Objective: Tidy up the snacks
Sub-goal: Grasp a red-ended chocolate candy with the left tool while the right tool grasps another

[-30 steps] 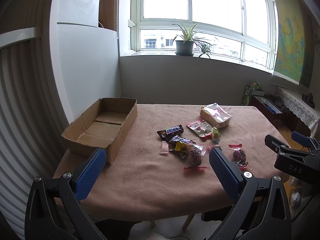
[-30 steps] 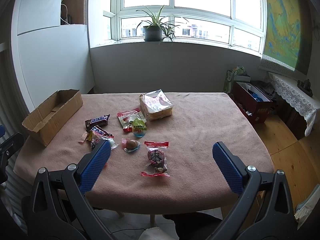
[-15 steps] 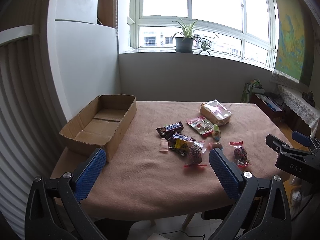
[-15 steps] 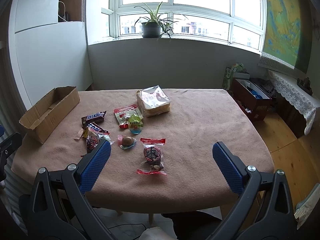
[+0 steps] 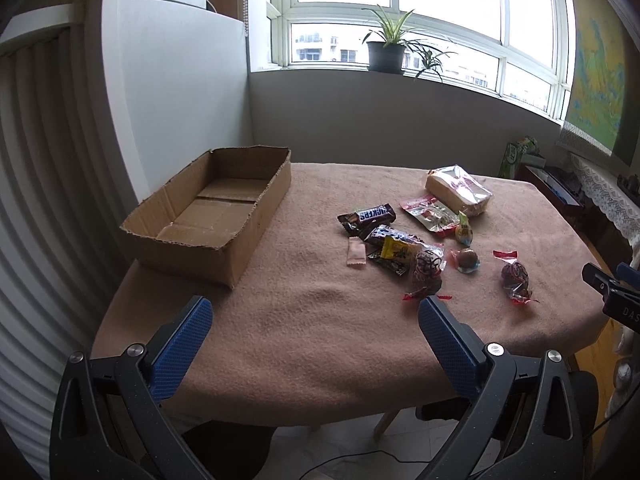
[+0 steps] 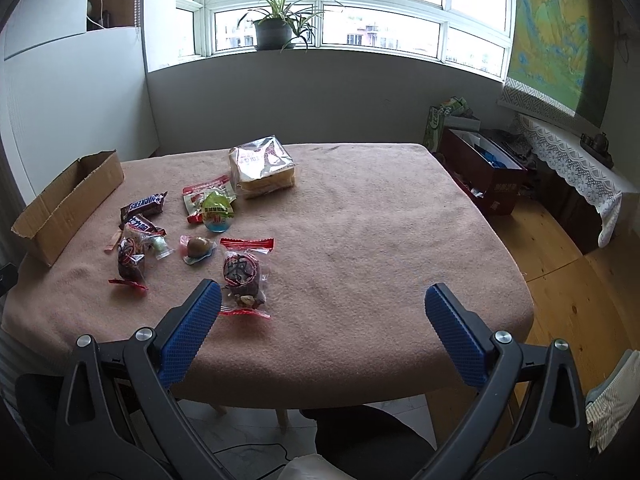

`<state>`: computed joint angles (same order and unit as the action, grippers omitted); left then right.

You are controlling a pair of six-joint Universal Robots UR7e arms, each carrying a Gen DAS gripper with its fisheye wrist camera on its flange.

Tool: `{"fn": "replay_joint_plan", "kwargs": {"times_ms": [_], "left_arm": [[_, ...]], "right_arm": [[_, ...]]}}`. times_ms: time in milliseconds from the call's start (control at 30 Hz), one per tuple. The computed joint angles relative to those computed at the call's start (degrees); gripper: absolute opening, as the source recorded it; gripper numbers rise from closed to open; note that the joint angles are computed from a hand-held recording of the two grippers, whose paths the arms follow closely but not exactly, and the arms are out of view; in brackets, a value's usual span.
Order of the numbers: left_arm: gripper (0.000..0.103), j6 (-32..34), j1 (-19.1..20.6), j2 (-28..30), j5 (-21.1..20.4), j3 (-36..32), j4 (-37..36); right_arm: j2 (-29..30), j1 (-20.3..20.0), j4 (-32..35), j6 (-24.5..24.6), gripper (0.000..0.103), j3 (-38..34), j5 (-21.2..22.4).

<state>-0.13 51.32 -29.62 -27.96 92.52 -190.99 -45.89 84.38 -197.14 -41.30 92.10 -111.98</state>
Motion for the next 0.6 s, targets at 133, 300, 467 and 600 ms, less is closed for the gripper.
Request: {"fn": "replay_joint_plan", "kwargs": {"times_ms": [133,300,467,600], "left_arm": [[0.097,-1.83,0.75,0.35,-2.62,-0.87,3.05],[0.092,-2.37,1.57,1.37,-6.26,-2.94,6.13],[0.084,-2.77,2.64,2.56,-10.68,-5.95,8.88],[0.077,-3.28,3.91,3.87,-14.14,-9.29,12.15]], "right_arm": [[0.45,-0.32,2.27,0.48,0.103,-0.62,1.24],[1.79,-0.45,6.96,1.45,0.103,-2.64,3.15],[3.83,-0.39,11.88,1.68,0.095,-5.55,4.14],[5.11,-0.83,17.69,4.24,0.088,-8.57,5.08]]}}
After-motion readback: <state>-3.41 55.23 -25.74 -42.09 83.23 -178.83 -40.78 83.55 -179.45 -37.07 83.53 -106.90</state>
